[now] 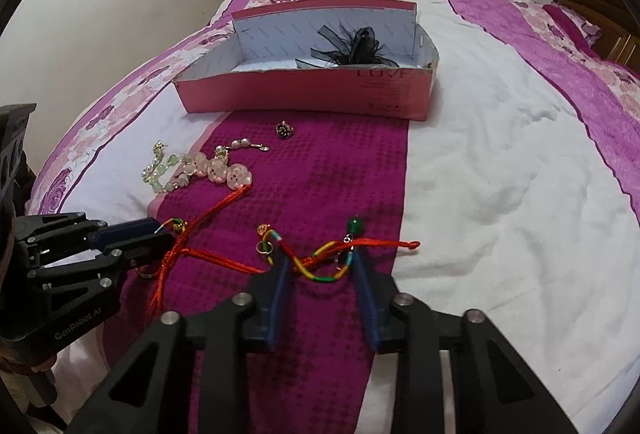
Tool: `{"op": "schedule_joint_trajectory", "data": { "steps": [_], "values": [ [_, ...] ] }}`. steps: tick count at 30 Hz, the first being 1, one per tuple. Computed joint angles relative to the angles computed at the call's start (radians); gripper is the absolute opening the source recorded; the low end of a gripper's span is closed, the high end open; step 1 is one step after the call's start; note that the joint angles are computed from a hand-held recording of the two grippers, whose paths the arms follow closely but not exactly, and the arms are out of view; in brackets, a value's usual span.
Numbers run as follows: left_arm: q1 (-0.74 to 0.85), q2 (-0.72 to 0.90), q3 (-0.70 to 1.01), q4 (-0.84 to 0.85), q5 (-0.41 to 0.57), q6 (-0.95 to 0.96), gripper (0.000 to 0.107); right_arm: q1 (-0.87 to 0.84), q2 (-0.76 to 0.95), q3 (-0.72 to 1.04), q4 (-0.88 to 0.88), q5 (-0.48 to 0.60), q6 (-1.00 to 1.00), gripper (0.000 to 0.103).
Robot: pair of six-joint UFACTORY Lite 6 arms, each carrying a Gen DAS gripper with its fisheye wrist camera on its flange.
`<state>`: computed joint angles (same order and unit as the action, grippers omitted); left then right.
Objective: Organize jewelry
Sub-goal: 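Grasp a rainbow string bracelet with each gripper, then carry both string bracelets into the pink box and open both grippers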
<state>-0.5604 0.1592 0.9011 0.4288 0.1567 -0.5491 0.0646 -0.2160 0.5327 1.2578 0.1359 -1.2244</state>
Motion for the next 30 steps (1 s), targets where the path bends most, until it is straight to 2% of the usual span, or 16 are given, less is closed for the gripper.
{"op": "schedule_joint_trajectory", "data": {
  "steps": [2, 5, 9, 10, 11, 27, 28, 30],
  "values": [
    [0.001, -0.01, -0.008, -0.017, -0.007, 0.016, 0.0, -0.012, -0.009, -0.007, 0.066, 0.019, -0.07, 0.025],
    [0.013, -0.03, -0.021, -0.137, -0.02, 0.136, 0.0, -0.009, -0.026, -0.018, 0.07, 0.021, -0.079, 0.018],
    [0.022, -0.065, -0.04, -0.243, -0.037, 0.235, 0.0, -0.009, -0.059, -0.033, 0.085, 0.035, -0.091, 0.016],
    [0.022, -0.08, -0.046, -0.261, -0.039, 0.25, 0.0, -0.012, -0.076, -0.039, 0.09, 0.04, -0.093, 0.013],
    [0.022, -0.087, -0.046, -0.28, -0.04, 0.268, 0.0, -0.011, -0.083, -0.042, 0.093, 0.039, -0.093, 0.005],
    [0.054, -0.24, -0.091, -0.575, -0.079, 0.541, 0.0, -0.042, -0.234, -0.048, -0.057, 0.098, 0.086, 0.005],
    [0.055, -0.25, -0.094, -0.575, -0.085, 0.54, 0.0, -0.04, -0.241, -0.043, -0.065, 0.1, 0.097, 0.005],
    [0.059, -0.272, -0.102, -0.47, -0.103, 0.432, 0.0, -0.031, -0.251, -0.033, -0.078, 0.098, 0.117, 0.005]
  ]
}}
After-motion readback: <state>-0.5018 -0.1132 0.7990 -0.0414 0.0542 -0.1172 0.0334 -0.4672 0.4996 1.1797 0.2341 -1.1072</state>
